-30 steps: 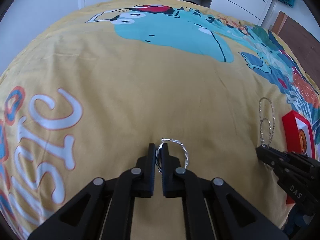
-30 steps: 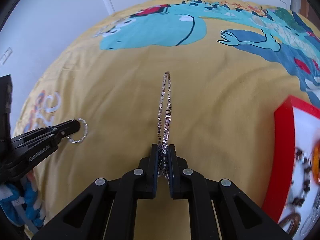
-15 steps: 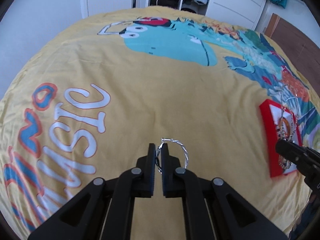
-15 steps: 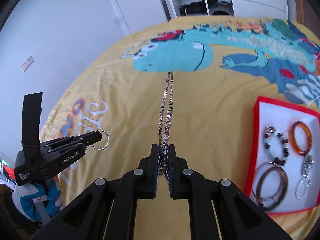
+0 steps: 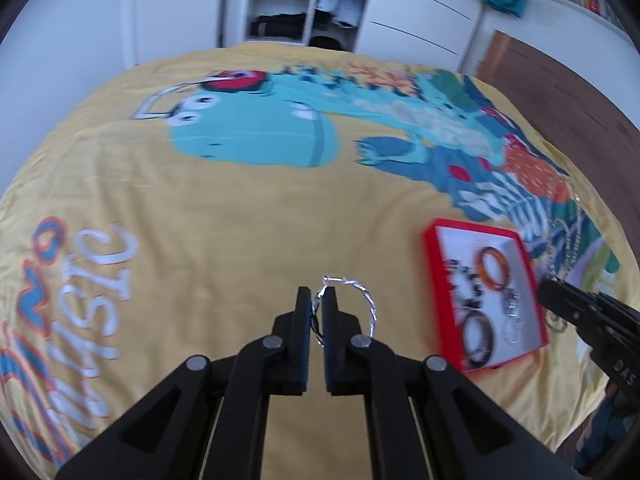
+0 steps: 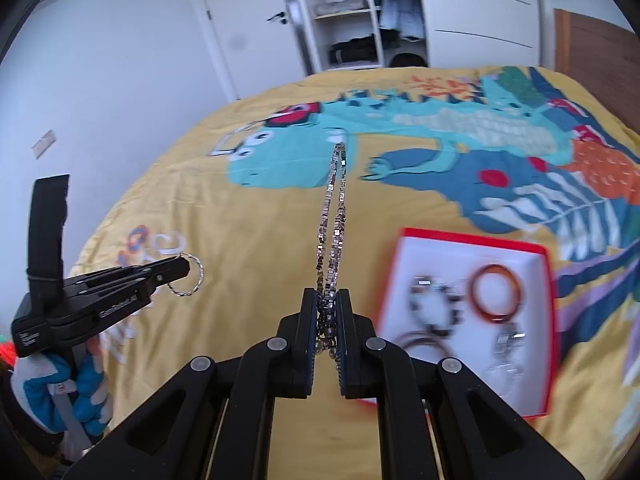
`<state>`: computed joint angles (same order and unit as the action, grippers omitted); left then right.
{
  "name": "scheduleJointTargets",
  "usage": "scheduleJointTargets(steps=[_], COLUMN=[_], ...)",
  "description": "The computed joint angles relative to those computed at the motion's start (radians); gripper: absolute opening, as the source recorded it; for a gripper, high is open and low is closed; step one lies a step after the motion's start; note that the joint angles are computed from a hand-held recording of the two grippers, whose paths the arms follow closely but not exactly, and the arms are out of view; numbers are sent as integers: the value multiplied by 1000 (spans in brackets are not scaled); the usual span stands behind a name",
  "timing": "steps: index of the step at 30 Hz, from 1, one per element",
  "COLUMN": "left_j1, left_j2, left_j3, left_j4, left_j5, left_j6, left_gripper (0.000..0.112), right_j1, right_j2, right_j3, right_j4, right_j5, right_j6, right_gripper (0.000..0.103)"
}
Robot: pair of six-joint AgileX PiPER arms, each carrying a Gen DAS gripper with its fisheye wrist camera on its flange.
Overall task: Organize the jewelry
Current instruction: 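Carry the necklace and hoop into the red box and open both tools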
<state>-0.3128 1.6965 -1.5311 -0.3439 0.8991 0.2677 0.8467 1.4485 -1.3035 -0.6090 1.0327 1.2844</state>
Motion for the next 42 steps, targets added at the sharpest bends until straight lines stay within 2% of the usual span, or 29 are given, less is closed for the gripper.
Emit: scheduleJointTargets(steps=[5,10,17,23,31,41,42], left_j1=[-175,-312,-419,-465,-474,-464,-461], left_j2=[64,175,365,511,645,644,642], left_j3=[-53,-159,-356,-521,-702,-684,-682], left_j4=[50,103,182,240,299,310,304], left_j5=[-20,-20,14,57,111,90,91], left_j6=[-87,-155,-222,-281,-338,-357,-357], left_gripper=[5,5,5,5,5,7,7], right_j1=[-114,-312,-539,-662,-706,-719,-722], right_j2=[-122,-175,-149,-87,-8,-3,-8], right_j3=[153,283,406,441,434,452,458], right_j4=[36,120,245,362,407,403,406], right_j5=[-23,-144,-355,-482,-553,-564,-563], right_j6=[-63,-198,-363,-498,-560,-539,-537], right_gripper=[8,8,9,9,9,13,16])
